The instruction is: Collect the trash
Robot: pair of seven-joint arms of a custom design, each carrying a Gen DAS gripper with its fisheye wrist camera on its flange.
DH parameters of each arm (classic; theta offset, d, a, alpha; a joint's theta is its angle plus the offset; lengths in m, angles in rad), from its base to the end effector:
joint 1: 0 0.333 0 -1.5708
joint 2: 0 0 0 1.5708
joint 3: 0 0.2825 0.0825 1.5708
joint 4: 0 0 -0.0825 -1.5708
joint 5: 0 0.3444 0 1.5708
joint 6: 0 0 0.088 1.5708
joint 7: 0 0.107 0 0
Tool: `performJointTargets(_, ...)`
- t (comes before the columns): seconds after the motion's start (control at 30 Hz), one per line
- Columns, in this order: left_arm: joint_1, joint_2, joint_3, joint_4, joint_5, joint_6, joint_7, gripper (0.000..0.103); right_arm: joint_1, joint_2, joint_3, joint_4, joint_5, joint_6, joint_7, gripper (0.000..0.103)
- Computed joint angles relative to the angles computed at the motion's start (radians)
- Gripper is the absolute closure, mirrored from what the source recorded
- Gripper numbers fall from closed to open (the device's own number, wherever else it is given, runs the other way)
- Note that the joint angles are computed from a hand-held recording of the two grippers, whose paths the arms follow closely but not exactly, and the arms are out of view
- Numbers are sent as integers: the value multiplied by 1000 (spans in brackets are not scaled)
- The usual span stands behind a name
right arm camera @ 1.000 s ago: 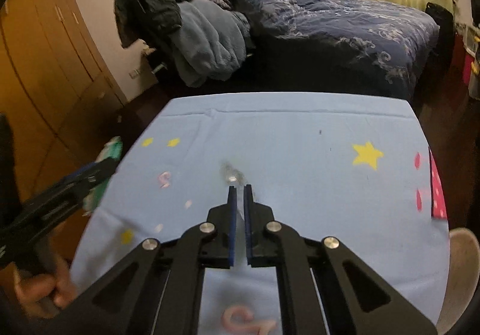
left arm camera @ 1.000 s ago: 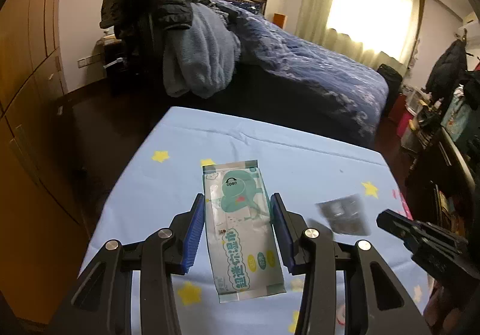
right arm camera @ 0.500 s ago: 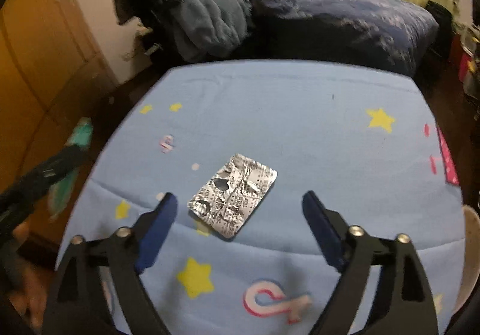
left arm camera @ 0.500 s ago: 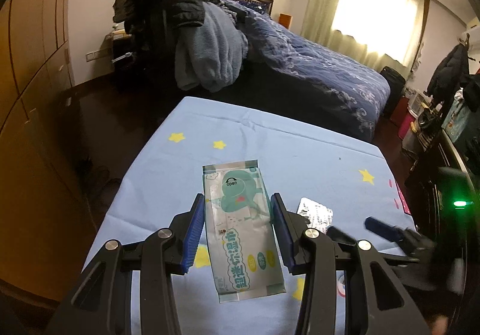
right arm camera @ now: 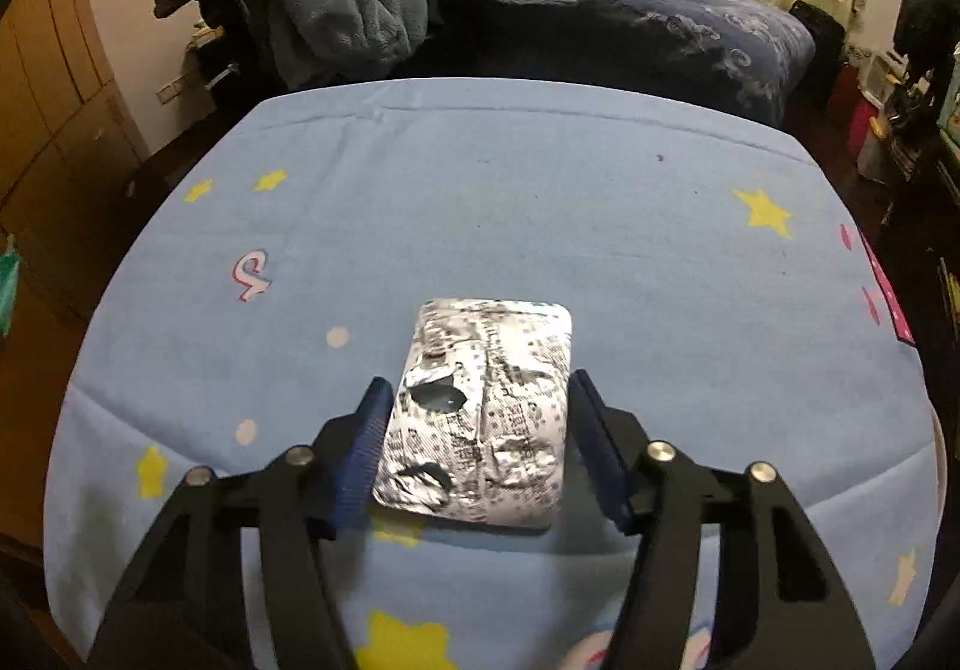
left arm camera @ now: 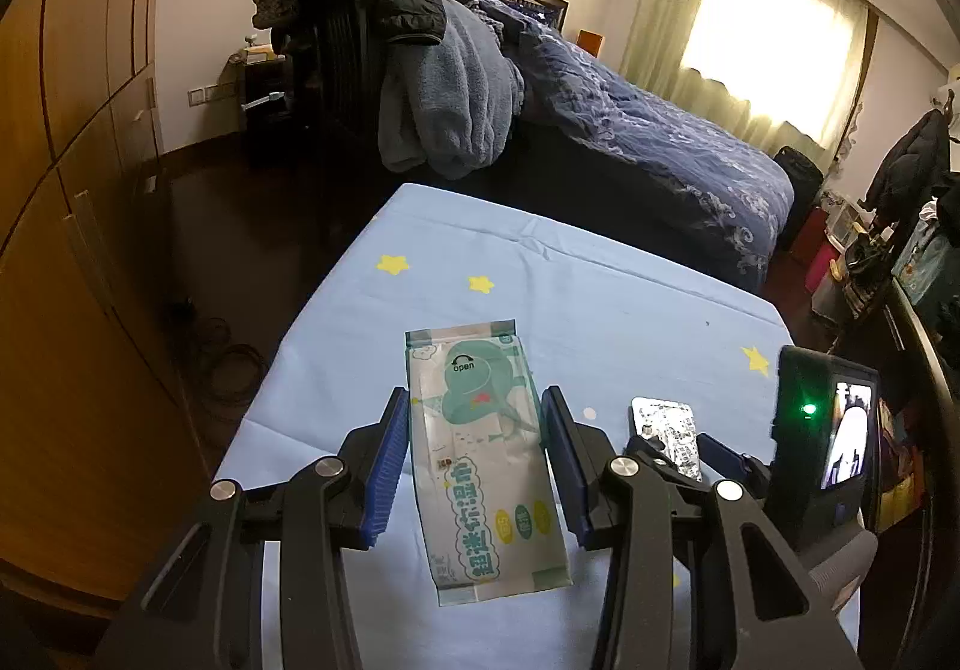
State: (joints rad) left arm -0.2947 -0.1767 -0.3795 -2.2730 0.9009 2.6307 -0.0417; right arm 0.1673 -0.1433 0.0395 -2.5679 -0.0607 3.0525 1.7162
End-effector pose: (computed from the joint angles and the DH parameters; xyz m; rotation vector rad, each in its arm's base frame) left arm 0.3737 -0.3305 0.4613 -1.9740 1.5619 -0.8885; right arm 0.4529 0.1000 0.3839 -1.9443 1.7213 -0.5149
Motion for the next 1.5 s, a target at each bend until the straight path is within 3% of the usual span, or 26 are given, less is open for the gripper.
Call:
performJointTargets(0.13,-3,-2,-4,-1,8,13,-3,58,208,-71,-188,-46,350,-24,-325,48)
performJointTargets(0.23,-7,-9,-12,-2,21,18,-11,58,269,-164,-261,-93,508,-57,-469,48)
performJointTargets(0.37,-17,-8,-23,7,29,17,-5,58,233,-317,-262,-174,560,-98,-537,48)
performJointTargets(0.57,-45,-1,-38,30,25,16,16,58,157,-535,-254,-289,525,-151,-549,47)
performJointTargets(0.83,-95,16,-64,85,30,-28,57,58,86,-719,-287,-368,482,-215,-553,47)
performJointTargets(1.2,-194,97,-78,246,114,-219,105,58,-8,-850,-329,-407,461,-261,-585,46)
performJointTargets(1.5,-256,152,-47,318,138,-264,136,58,-51,-875,-357,-410,458,-271,-610,46)
